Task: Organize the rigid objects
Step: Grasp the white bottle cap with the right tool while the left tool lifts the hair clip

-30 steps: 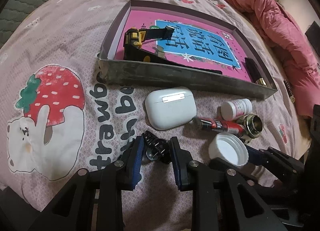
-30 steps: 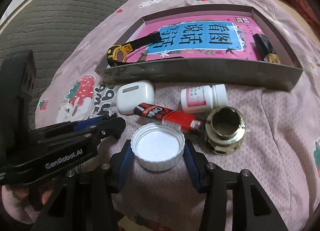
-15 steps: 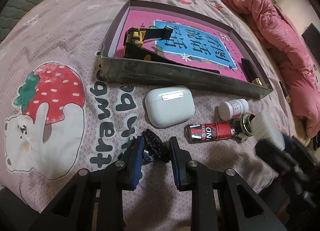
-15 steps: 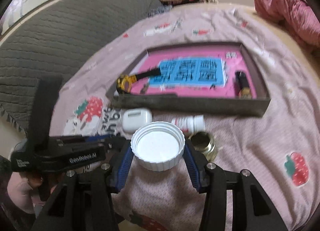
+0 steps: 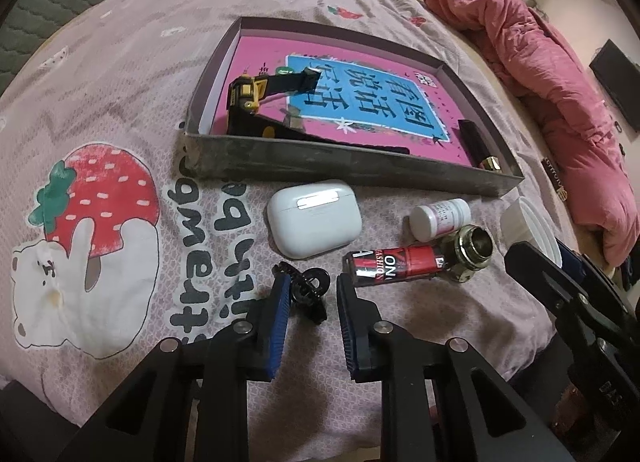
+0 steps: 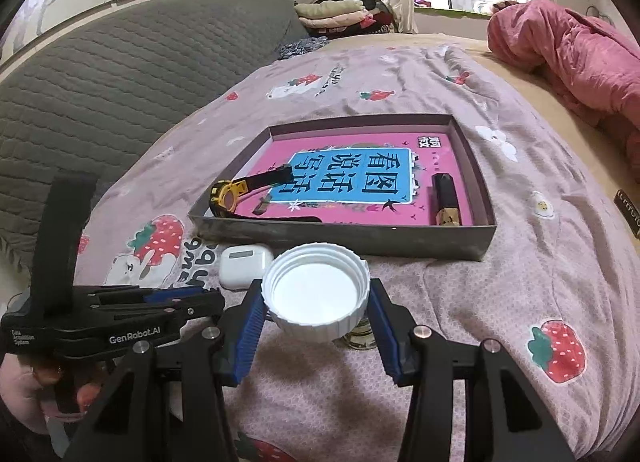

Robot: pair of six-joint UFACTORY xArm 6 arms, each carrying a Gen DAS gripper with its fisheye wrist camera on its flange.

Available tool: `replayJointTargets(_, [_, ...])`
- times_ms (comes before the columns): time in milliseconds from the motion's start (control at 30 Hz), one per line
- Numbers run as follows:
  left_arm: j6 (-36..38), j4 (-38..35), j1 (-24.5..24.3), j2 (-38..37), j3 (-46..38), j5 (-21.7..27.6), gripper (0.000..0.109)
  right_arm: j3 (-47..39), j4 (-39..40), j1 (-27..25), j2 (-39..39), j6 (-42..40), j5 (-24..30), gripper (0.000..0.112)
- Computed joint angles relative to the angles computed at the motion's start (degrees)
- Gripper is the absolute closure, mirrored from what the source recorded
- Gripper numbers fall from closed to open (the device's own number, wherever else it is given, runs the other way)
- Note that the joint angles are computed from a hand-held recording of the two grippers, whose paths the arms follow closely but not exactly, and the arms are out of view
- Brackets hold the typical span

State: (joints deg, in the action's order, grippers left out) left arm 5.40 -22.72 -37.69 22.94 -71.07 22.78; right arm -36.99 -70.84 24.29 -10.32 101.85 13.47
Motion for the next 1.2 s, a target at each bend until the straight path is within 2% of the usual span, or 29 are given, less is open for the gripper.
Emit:
replayJointTargets(267, [-0.65, 1.27, -0.11, -0.10, 0.19, 0.13, 0.085, 0.53, 0.11, -0.13, -0.06, 0.64, -0.02, 0.062])
replayJointTargets(433, [-3.75, 3.75, 0.14, 1.08, -0.38, 0.66, 0.085, 0.57, -0.15, -0.33, 0.20, 0.97, -0.70, 0.062])
replayJointTargets(833, [-14.09, 15.73, 0.02, 3.10, -2.37, 0.67, 0.088, 0.93, 0.76, -0.75, 0.55, 1.12, -1.33, 0.062])
replayJointTargets(1200, [-3.51, 4.90, -0.28, -0.29, 1.19, -2.55, 0.088, 0.68, -0.22, -0.33, 0.37, 1.49, -0.94, 0.062])
